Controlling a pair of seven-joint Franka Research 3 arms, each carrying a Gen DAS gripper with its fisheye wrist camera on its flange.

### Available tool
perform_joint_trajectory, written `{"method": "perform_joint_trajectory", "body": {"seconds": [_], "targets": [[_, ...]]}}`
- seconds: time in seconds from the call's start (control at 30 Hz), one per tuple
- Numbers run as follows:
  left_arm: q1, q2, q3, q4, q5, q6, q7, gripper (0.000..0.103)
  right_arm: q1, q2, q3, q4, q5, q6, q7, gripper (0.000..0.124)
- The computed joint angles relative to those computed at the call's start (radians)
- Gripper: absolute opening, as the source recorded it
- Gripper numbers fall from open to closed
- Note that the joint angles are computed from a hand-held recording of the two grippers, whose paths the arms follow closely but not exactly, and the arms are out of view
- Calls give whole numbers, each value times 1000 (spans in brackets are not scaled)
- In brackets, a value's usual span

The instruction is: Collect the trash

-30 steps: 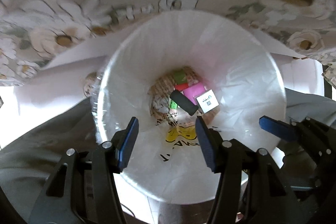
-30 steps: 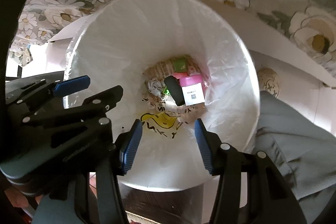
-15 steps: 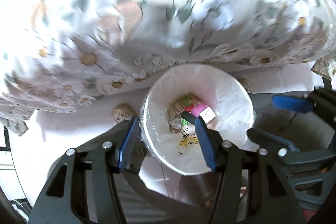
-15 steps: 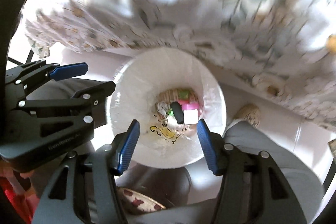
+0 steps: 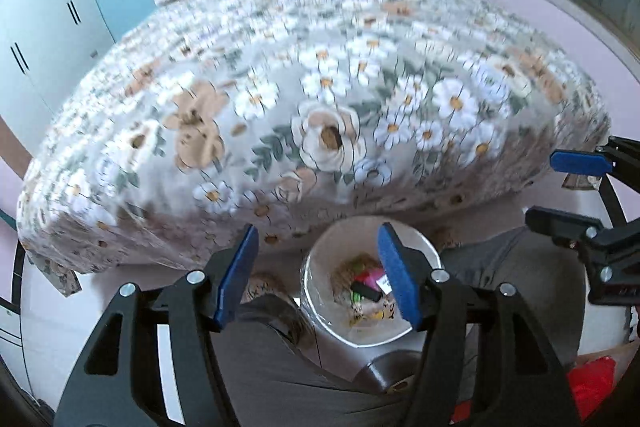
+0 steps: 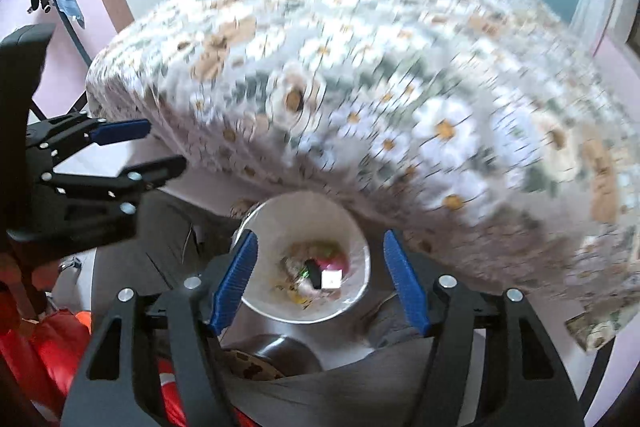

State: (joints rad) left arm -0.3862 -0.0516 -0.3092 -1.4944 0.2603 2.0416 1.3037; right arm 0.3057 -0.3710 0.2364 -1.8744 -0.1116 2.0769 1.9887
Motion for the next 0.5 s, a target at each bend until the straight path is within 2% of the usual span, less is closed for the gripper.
{"method": "perform_joint_trajectory", "body": {"seconds": [0.13, 0.2, 0.5], "targets": [[0, -64, -3, -57, 8, 39, -22, 63, -11, -31, 30, 42, -54, -32, 36, 71], [1, -94, -5, -86, 8, 57, -32, 63, -15, -40, 22, 60, -59, -42, 21, 73], [4, -198, -32, -173, 55, 105, -96, 73, -55, -178, 82, -34, -109, 23, 97, 87]]}}
